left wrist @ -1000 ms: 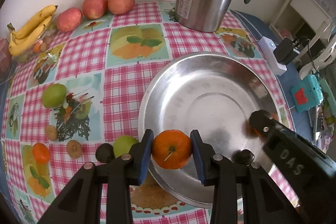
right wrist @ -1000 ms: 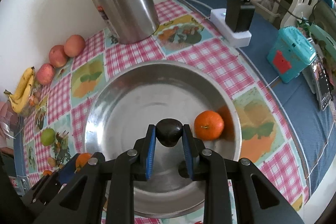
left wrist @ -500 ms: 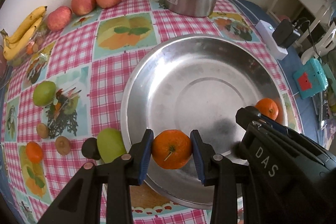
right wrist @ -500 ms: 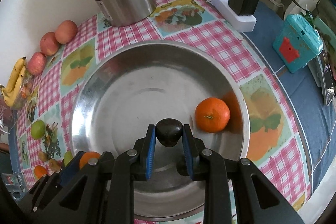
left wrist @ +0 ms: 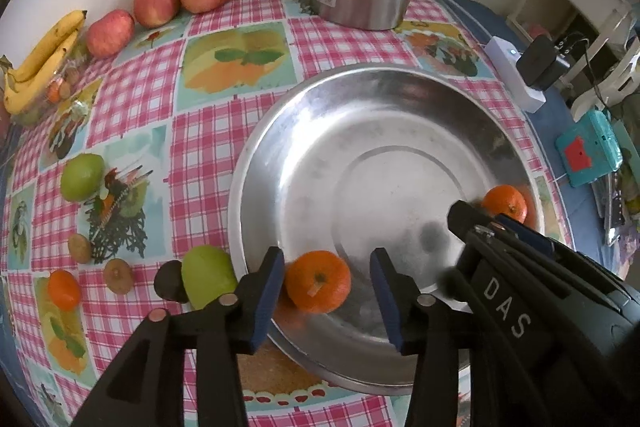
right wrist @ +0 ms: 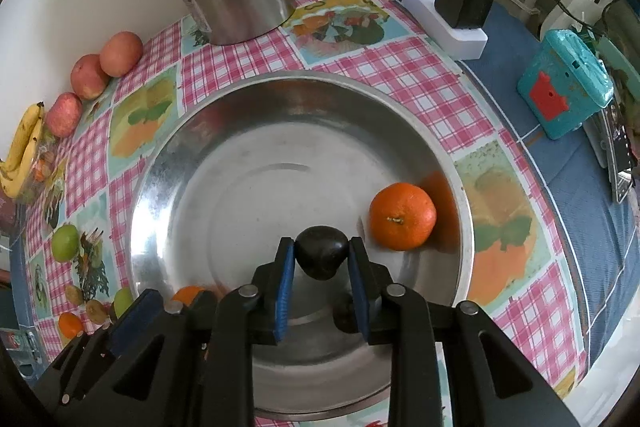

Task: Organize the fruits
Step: 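Open the right tool releasing the plum while the left tool releases the mandarin, then withdraw both open tools from the plate toward the loose fruit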

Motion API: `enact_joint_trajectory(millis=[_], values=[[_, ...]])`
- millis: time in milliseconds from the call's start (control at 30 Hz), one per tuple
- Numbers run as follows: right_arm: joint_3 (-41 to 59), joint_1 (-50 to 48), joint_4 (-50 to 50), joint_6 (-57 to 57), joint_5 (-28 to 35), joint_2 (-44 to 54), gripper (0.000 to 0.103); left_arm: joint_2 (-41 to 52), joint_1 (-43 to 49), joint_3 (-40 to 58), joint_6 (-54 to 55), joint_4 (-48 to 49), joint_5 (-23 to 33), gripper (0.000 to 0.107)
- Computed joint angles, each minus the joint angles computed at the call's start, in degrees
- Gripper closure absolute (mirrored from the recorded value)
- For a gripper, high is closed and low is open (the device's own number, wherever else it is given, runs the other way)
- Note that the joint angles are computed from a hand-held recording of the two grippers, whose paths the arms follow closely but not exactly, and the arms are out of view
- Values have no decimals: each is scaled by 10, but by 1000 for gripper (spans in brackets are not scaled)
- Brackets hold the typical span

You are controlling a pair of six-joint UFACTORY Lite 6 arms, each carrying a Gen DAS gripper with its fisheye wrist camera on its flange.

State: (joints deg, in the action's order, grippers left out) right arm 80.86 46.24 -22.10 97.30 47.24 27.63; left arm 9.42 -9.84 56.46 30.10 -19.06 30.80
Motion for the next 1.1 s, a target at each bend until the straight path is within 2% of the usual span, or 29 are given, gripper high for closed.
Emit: enact_joint_trajectory(millis=[33,133,200,233,267,467,800,1100], values=[[-2,1,-3,4,3,-5,62,-4,-1,0,1,-1,1,51],[-1,6,-17,15,19,-16,60,-16,-2,1,8,-6,7,48],[3,9,-24,20,32,-21,53,-24,0,2,12,-9,13,45],[6,10,-25,22,36,-22,46,-26,3,4,14,-9,17,45],[7,12,-28,23,41,-24,45,-28,3,5,13,-9,19,45],[14,18,-43,35,62,-35,45,-30,27,26,21,-19,39,45],[22,18,-33,25,59,-27,45,43,131,113,6,-30,67,45],[105,29,-29,-12,79,24,45,95,218,181,-3,-38,81,45]])
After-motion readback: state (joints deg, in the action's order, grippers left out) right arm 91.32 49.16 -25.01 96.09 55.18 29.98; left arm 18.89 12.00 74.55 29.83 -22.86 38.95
